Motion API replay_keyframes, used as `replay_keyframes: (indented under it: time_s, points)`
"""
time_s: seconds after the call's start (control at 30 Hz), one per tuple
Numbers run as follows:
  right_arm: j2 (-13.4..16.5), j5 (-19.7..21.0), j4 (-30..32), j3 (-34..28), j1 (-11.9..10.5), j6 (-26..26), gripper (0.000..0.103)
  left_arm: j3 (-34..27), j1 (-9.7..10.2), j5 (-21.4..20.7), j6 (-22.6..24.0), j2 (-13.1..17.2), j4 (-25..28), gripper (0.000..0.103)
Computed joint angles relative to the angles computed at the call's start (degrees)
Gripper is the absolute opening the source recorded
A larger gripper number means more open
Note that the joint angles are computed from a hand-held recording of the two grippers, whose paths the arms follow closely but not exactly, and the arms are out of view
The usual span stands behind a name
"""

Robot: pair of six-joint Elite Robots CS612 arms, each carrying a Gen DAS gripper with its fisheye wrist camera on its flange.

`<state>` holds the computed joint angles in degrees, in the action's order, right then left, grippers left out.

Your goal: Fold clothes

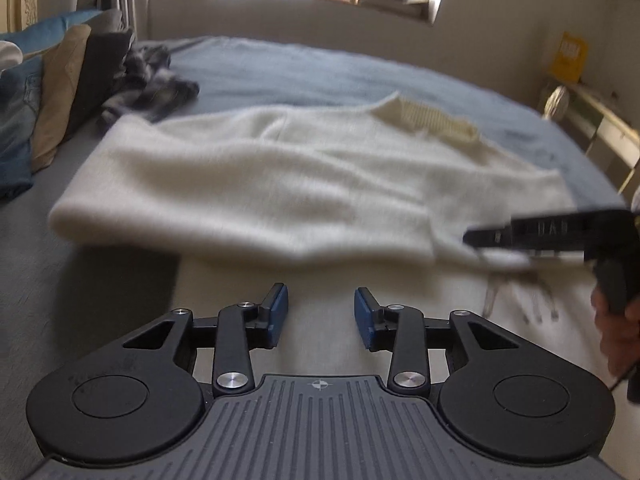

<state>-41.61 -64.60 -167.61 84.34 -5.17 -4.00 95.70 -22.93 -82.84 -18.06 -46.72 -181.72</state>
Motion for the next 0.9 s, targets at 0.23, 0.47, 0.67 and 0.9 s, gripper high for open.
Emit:
replay_keyframes:
  time_s: [0.23, 0.47, 0.67, 0.9]
  points:
    - [-0.09, -0.8, -0.26, 0.14, 0.34, -0.18, 0.052, 0.94, -2.13, 4.58, 4.1, -0.77, 2.96, 0.05]
    - [-0.17, -1.29, -0.57, 0.32, 0.47, -0.03, 0.053, 0.44, -2.12, 4.77, 2.61, -1.22, 6.28, 0.059]
    - [-0.17, -1.15, -0.68, 0.36, 0.44, -0.07, 0.054, 0.11, -2.34, 5.56, 2.24, -1.47, 8.23, 0.062]
    - [-0.15, -0.93, -0.99, 0.49, 0.42, -0.33, 0.057, 0.06, -2.61, 6.37, 2.2, -1.58, 9.01, 0.064]
